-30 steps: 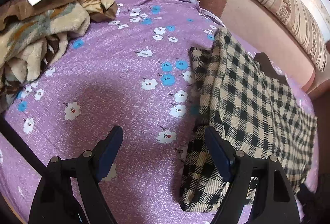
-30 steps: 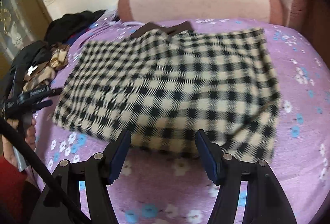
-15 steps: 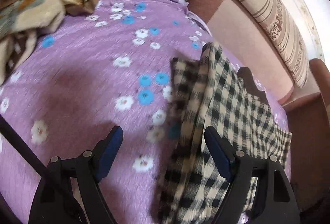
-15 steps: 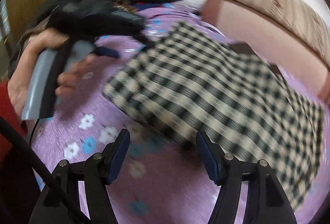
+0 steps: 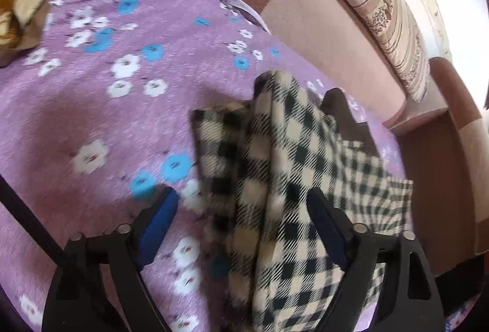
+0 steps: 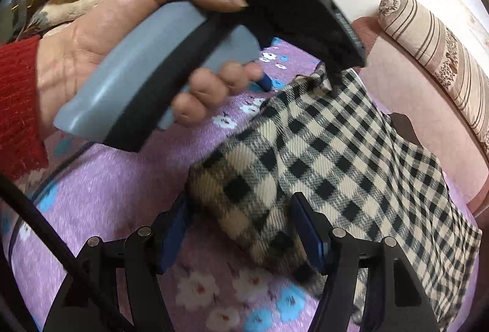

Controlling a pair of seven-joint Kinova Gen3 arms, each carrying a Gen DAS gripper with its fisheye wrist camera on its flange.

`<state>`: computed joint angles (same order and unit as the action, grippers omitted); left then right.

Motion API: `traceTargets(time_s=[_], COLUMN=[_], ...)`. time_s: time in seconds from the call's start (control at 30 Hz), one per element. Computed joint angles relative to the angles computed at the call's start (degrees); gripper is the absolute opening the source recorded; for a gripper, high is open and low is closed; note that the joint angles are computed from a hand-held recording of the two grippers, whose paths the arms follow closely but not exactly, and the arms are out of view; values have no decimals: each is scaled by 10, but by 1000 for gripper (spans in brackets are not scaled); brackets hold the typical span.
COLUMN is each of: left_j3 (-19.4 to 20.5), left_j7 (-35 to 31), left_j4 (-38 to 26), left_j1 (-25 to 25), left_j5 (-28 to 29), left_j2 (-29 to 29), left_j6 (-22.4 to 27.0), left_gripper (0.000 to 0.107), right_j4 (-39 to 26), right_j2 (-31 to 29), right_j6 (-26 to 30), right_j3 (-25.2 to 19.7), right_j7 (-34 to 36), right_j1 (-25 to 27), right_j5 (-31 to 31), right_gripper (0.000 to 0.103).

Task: Fold large clothes

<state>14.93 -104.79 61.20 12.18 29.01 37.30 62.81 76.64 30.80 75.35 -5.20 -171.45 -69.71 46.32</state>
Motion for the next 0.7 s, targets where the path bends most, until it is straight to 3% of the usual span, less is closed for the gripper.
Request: traceTargets(time_s=[0.13,0.17,0.2,0.23,0.27,0.3,0.4,0.57,0.7], left_j3=[13,17,20,22,29,25,8,9,2], left_j7=[-9,-16,-22,-24,-17,-13,-22,-26,-9], left_j4=[-20,-19,-20,-26,-38,-43,-20,39,48], left_j1=[-9,-13,-16,-17,-17,-10,3,11,47], left_j5=[21,28,36,38,31,23,21,24,0], left_j2=[22,25,28,33,41,42,17,-45,-77], left_j6=[12,12,15,23,37,41,17,-41,-58], left_gripper=[86,86,79,65,29,19,11,9,9], right_j4=[-7,-4,-3,-4,-12,-25,-22,38,78], right_j2=[5,3,1,1,5,14,11,-36,-78], right_j6=[-11,-17,-19,-19,-11,5,8,-11,15], right_j3=[3,3,4,4,5,8,14,11,-9], right_j7=[0,-3,-6,-7,-5,0,-9,-90,-149], right_j1=[11,14,13,13,11,5,2,-5,-17], right_j5=[-6,-8,-10,-10,-10,-9,-5,24,56], right_gripper=[68,62,53,48,38,26,15,13,12])
